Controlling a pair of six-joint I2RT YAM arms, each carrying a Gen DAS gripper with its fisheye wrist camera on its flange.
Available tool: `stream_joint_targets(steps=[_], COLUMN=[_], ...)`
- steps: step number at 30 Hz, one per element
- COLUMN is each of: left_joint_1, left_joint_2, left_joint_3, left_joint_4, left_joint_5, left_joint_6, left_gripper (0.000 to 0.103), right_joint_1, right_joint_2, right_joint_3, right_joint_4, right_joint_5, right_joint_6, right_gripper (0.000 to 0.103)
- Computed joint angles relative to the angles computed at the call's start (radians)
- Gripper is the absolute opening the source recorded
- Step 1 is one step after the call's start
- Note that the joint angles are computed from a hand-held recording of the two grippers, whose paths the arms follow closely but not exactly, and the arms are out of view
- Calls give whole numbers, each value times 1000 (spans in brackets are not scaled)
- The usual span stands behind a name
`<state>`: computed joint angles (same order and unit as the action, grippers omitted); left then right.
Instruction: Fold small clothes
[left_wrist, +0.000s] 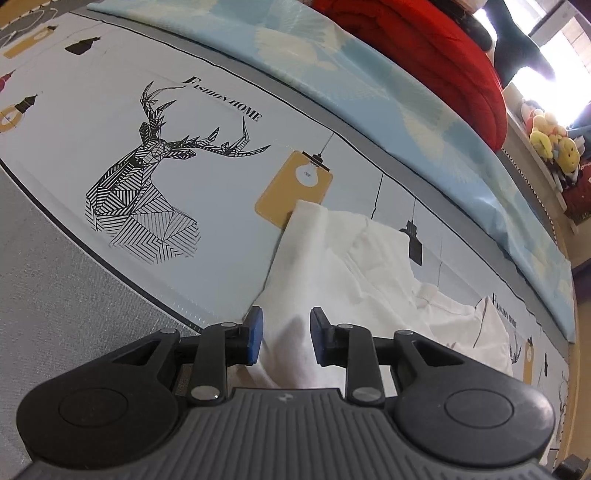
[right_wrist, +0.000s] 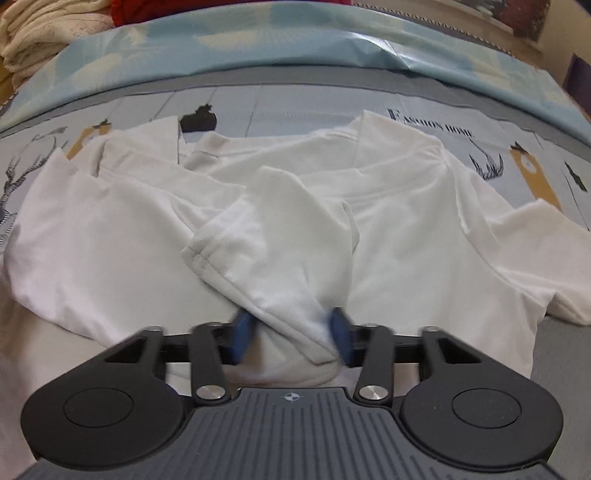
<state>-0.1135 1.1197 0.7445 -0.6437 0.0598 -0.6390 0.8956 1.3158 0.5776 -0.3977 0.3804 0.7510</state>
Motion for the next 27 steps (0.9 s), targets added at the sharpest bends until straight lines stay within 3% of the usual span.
stream_joint_targets(steps=[1, 3, 6, 8, 10, 11, 12, 14, 16, 19, 24, 27], left_joint_1=[5, 8, 3, -2, -5, -6, -7, -14, -23, -34, -60, -55], left_joint_2=[0, 3, 3, 3, 7, 12, 16, 30, 40, 53, 88, 128], left_joint_3=[3, 8, 12, 13, 17, 17, 18, 20, 19, 10, -14, -33], left_joint_4=[1, 3, 3, 5, 2, 1, -1, -5, -3, 8, 42, 45], left_joint_5=[6, 13, 25, 29, 25, 23, 23, 23, 24, 39, 61, 37], left_joint_6=[0, -1, -15, -19, -17, -15, -13, -7, -4, -10, -3, -13], left_gripper=[31, 31, 31, 31, 31, 31, 31, 31, 31, 31, 31, 30], right_joint_1=[-3, -41, -125, -138, -126, -144, -200, -413, -559, -624, -748, -838], right_joint_2=[-24, -107, -361, -585, -673, -673, -664, -608, -564, -529, -537, -534], right_joint_3=[-12, -56, -153, -240, -259, -256, -256, -282, -321, -330, -331, -344], right_joint_4=[5, 40, 97, 118, 46, -1, -33, -25, 23, 61, 53, 69], right_joint_5=[2, 0, 24, 141, 271, 286, 237, -28, -214, -260, -324, -387], right_joint_6=[-8, -5, 91, 189, 304, 357, 385, 383, 371, 332, 328, 284], right_gripper=[7, 6, 5, 5, 6, 7, 11, 11, 11, 22, 24, 4])
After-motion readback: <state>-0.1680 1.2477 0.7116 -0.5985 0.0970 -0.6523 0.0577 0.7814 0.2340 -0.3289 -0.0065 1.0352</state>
